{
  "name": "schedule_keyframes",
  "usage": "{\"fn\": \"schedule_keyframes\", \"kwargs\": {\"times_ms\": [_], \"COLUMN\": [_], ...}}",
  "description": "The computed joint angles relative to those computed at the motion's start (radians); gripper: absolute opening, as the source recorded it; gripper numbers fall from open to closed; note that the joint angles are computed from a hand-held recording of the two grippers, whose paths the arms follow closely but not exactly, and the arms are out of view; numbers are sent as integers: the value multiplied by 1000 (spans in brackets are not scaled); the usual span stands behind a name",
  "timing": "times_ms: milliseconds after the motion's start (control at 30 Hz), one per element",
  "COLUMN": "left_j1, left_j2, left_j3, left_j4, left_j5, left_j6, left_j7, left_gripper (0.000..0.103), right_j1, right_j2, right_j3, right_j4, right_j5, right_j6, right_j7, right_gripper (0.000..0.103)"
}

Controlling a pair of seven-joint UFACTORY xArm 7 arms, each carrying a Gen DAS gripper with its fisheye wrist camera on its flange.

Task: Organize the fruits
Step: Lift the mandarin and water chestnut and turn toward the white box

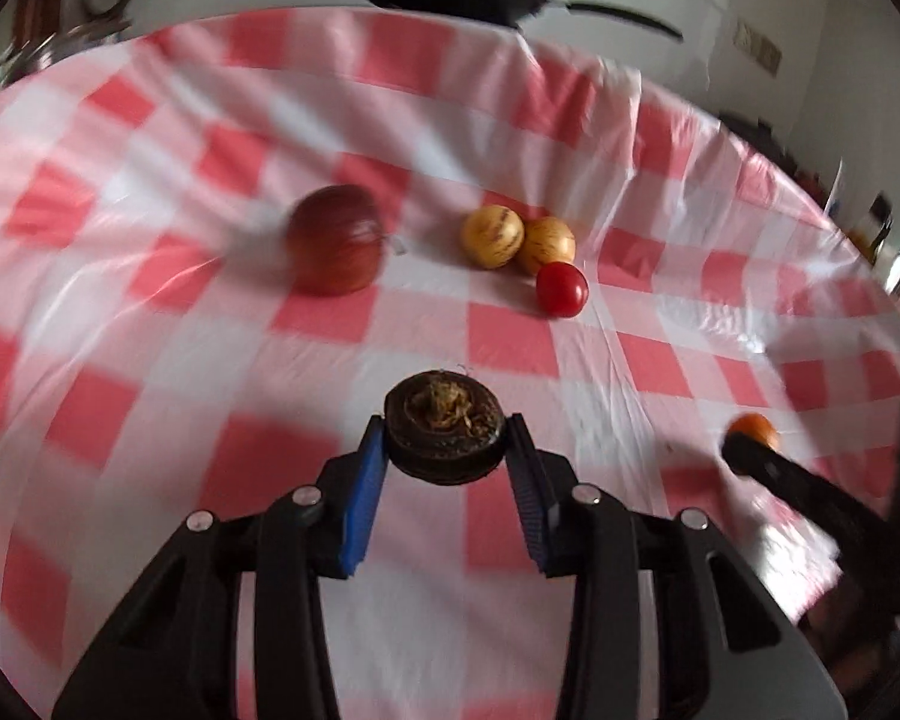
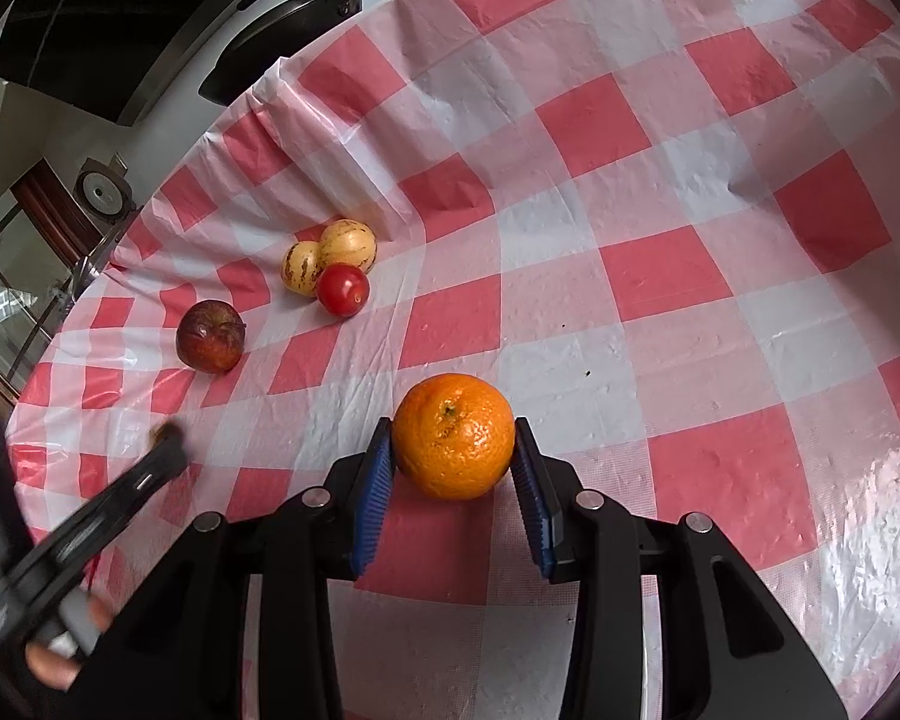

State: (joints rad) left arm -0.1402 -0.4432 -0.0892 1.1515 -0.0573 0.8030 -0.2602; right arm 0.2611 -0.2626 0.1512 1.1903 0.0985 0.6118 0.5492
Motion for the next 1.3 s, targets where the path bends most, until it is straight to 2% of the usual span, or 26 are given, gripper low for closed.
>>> {"fn": "schedule_keyframes", "kwargs": {"times_ms": [133,267,467,767,900,1033,1300], "left_j1": [15,4,15,10,8,7,2], "left_j2": [-144,-191,-180,-161,-160,-161,-164], "left_j3": [13,39,1,3,4,6,14], "left_j4": [-116,-167,-171,-155,-154,-157,-161], "left_j5": [-15,-67,-30,-19,-20,-21,-35], "left_j6": [16,45,40,71,70,67,61], "left_j7": [-42,-56,-68,-67,-68,-66,-59], "left_gripper": [40,40,40,40,40,40,40], "right_j1": [1,0,0,2,27,61,113], "right_j2": [-7,-12,-11,-25,-73,-141,-238], "right_j3": [-1,-1,-1,1,-7,18,112], "right_j4": [-8,-14,-12,-22,-63,-117,-170], "right_j5": [4,5,5,0,71,106,55], "right_j6": [-8,-15,-10,-22,-5,-10,14], "right_j7": [1,5,5,1,22,48,125], "right_gripper": [39,39,39,39,39,39,39]}}
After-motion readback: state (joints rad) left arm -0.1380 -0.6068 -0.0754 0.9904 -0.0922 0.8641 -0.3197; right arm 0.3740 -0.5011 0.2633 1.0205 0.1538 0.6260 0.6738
